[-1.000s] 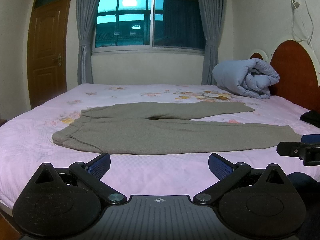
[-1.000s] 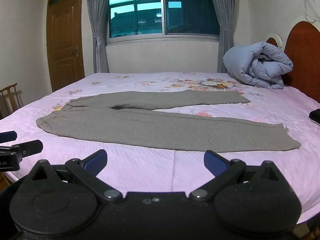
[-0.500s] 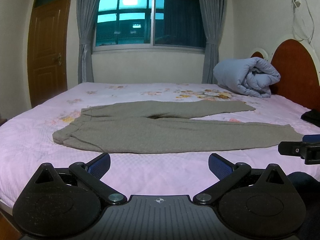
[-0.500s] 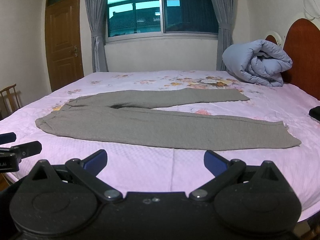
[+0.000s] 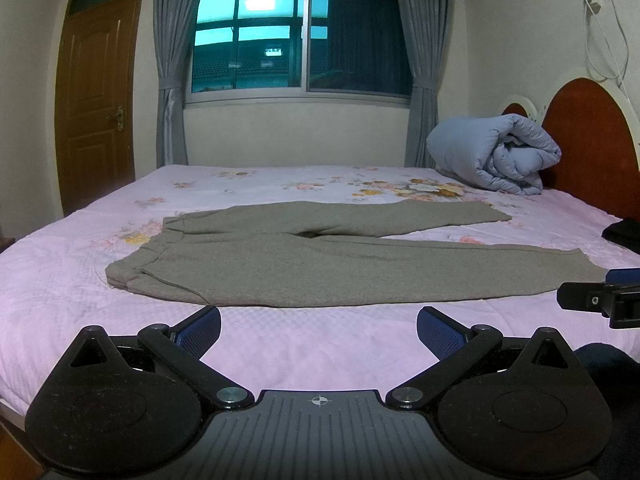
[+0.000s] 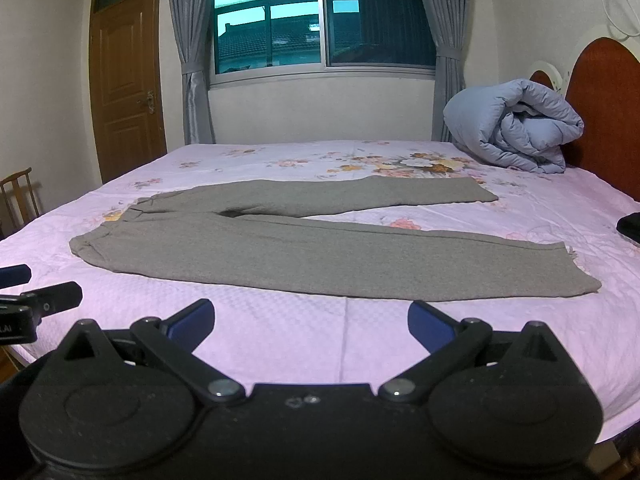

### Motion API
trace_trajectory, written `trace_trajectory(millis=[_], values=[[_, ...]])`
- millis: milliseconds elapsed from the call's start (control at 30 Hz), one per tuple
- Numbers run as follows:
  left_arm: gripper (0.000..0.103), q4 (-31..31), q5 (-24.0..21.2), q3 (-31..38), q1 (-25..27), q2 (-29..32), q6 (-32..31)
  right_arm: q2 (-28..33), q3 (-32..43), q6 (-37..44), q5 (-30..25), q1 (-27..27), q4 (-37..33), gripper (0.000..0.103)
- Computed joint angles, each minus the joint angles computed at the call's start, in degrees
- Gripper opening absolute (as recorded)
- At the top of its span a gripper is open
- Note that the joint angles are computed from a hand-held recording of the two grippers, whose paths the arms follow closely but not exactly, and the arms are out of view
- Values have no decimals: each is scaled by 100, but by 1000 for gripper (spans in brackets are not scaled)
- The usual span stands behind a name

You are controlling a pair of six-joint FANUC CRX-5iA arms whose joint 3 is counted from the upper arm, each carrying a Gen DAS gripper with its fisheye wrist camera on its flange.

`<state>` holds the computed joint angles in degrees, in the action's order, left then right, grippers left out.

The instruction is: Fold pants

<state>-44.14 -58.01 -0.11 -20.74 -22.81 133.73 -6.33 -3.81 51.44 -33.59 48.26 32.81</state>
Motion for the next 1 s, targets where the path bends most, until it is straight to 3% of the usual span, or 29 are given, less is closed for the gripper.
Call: trace_trajectory(millis=[1000], values=[[103, 69, 19, -24, 68, -12, -46, -10, 0, 20, -4, -10, -19, 97]])
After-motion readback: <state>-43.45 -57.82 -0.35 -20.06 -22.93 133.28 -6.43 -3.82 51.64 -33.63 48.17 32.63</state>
